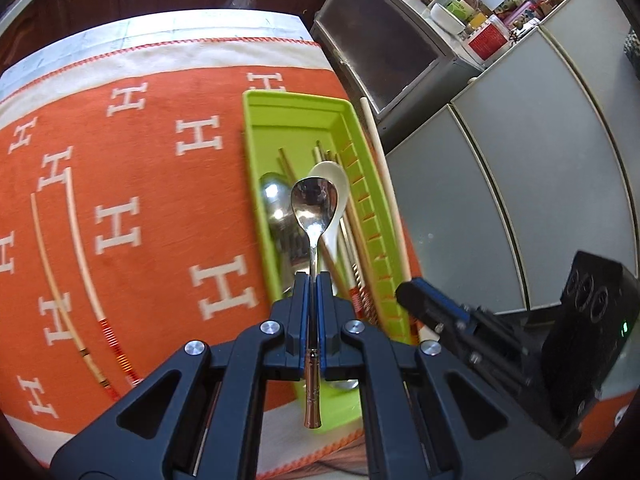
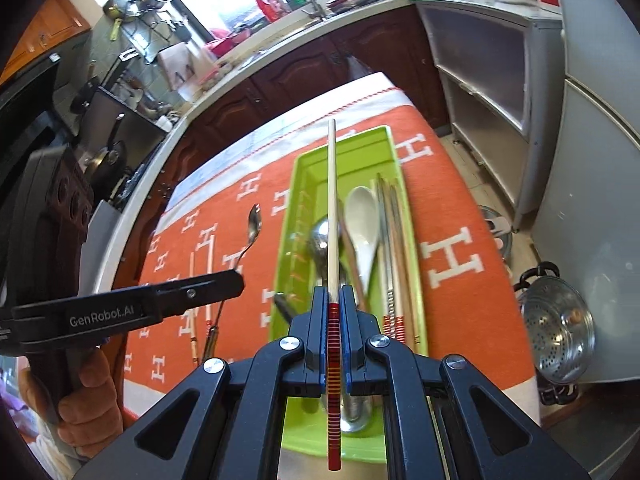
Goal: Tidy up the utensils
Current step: 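Carry the spoon and chopstick into the lime-green tray and open both tools, then move both open tools back over the last two chopsticks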
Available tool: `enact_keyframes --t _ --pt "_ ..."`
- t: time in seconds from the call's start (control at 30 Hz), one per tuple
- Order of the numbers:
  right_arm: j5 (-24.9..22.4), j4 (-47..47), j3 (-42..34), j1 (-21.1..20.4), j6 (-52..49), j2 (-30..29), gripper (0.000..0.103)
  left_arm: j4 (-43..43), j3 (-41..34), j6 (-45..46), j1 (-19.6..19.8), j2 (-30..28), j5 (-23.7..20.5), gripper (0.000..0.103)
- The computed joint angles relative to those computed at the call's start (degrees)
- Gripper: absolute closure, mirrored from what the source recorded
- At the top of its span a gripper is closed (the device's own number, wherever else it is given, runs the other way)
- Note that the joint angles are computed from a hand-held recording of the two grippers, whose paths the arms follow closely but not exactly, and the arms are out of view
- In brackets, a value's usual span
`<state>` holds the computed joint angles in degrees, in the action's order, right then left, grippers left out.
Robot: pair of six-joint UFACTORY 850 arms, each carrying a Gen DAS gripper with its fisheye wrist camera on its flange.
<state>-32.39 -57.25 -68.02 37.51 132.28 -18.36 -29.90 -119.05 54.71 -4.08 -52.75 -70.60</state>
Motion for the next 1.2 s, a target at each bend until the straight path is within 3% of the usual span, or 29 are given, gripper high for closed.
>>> enact_keyframes --t 0.17,0.3,0.4,0.47,0.53,0.8,1.2 --pt "1.8 3.0 0.5 -1.4 -1.9 -0.2 0.094 1.0 5.6 -0.5 -2.0 2.6 7.6 0.101" --pt "0.4 3.5 -1.4 -1.8 -2.9 -1.6 0.087 1.7 8.3 0.9 -1.8 4.2 10.6 0.101" --pt "0.2 2.1 -1.0 -1.9 -0.8 -1.4 0.086 1.3 11.3 3.9 -0.9 6.5 13.5 0.088" --pt "0.0 1.8 -0.9 -1.9 0.0 -1.3 0.086 0.3 13.5 6.1 -0.2 8.3 15.4 0.067" --pt "-0.1 2.1 -1.0 -1.8 -0.1 -1.4 0.085 -1.0 15.0 8.1 0.6 9.7 17.0 0.059" --pt "-1.2 4.5 -4.7 -0.8 -3.8 -3.6 0.085 -2.9 14.8 11.0 4.6 10.8 19.1 0.057" --pt "-4.4 11.5 -18.9 1.1 -18.3 -12.0 0.081 -3.8 12.9 13.3 9.8 8.7 28.8 0.057"
